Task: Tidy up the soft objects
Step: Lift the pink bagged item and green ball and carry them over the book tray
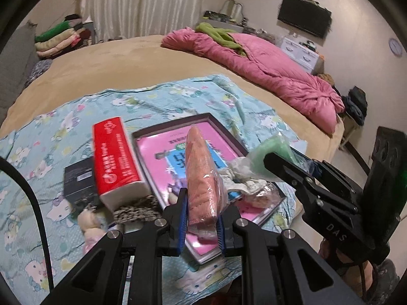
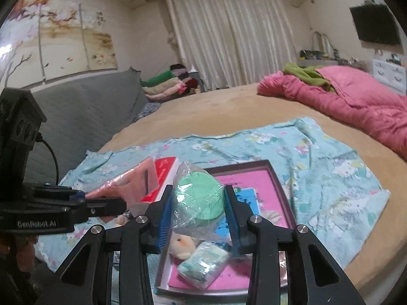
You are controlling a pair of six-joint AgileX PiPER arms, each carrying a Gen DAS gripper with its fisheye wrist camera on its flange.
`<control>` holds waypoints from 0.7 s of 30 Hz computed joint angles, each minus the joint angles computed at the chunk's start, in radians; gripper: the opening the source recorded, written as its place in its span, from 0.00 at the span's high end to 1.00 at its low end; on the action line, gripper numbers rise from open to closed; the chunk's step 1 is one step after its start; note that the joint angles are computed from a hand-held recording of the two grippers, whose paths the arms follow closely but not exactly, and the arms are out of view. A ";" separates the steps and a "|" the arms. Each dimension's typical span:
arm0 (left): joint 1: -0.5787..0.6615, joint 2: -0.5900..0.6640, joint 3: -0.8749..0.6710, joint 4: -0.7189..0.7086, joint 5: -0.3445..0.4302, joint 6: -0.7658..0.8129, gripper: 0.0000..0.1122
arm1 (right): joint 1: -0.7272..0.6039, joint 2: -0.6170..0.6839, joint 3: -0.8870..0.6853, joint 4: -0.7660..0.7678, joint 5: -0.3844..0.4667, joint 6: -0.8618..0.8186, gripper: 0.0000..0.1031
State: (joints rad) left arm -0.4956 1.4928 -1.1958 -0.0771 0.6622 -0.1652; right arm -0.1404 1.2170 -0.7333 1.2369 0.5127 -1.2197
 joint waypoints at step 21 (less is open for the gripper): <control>-0.075 0.211 -0.084 0.050 -0.031 -0.039 0.83 | -0.101 0.110 -0.002 -0.026 0.036 -0.001 0.62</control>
State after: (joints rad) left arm -0.5709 1.7034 -1.2794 -0.0273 0.6308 -0.2045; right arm -0.2410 1.3274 -0.7356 1.2106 0.5485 -1.2203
